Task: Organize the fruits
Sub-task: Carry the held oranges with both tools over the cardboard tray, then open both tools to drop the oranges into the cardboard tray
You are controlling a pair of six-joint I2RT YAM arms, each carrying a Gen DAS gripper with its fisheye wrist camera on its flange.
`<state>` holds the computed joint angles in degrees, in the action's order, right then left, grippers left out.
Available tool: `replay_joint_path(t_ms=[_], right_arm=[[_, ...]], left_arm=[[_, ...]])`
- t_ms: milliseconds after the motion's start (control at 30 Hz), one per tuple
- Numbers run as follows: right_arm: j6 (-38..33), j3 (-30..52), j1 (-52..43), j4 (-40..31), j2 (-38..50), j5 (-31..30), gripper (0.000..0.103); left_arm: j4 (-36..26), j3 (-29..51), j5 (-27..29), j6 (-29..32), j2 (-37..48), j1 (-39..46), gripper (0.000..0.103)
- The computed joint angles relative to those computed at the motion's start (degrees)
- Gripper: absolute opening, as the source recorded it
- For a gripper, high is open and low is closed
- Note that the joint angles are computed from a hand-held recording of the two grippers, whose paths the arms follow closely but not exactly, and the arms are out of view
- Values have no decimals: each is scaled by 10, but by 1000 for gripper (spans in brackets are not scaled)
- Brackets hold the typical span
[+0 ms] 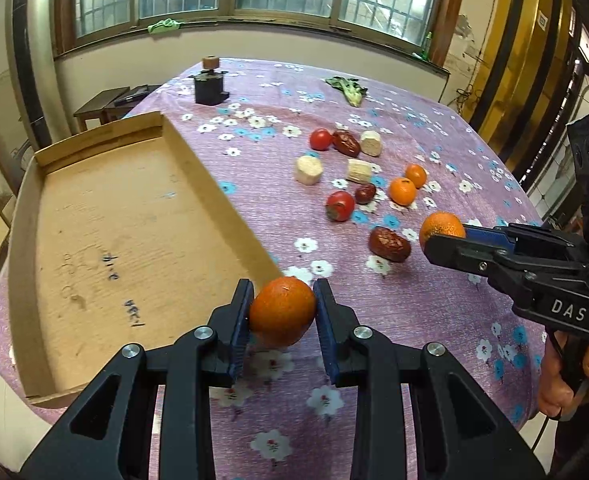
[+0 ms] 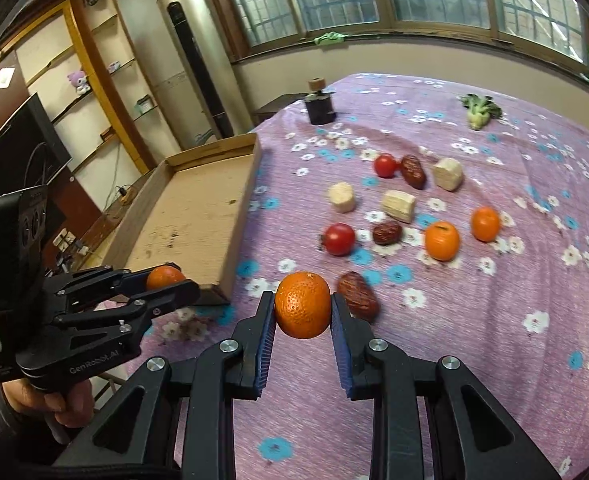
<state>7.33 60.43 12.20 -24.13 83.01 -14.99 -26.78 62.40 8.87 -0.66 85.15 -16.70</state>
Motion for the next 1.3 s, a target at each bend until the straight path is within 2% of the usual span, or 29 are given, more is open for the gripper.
replay_joint_path(t_ms=[200, 433, 700, 900, 1000, 1133, 1167, 1200, 1233, 1300], right_arm=[[2, 51, 48, 7, 45, -7, 27], [14, 157, 102, 4, 171, -38, 27], [4, 306, 140, -72, 325, -10, 27], [1, 288, 164, -89, 312, -2, 27], [-3, 272, 182, -78, 298, 33, 29], [-13, 271, 198, -79, 292, 85, 39], [-14, 272, 198, -81, 290, 85, 39], [-15, 268, 198, -79, 286, 85, 42], [-16, 264, 198, -77, 282, 88, 46], [-18, 249, 201, -67, 267, 89, 47]], left_arm=[[-3, 2, 6, 18, 0, 58, 28], [-5, 15, 11, 36, 24, 133, 28], [-3, 18, 28, 58, 55, 178, 28], [-13, 24, 25, 87, 75, 182, 28], [-15, 26, 24, 95, 81, 183, 28], [-20, 29, 16, 91, 83, 181, 29], [-19, 28, 12, 89, 82, 179, 32], [-19, 27, 8, 87, 81, 178, 41], [-21, 30, 4, 83, 83, 174, 46], [-24, 29, -3, 82, 83, 170, 48]])
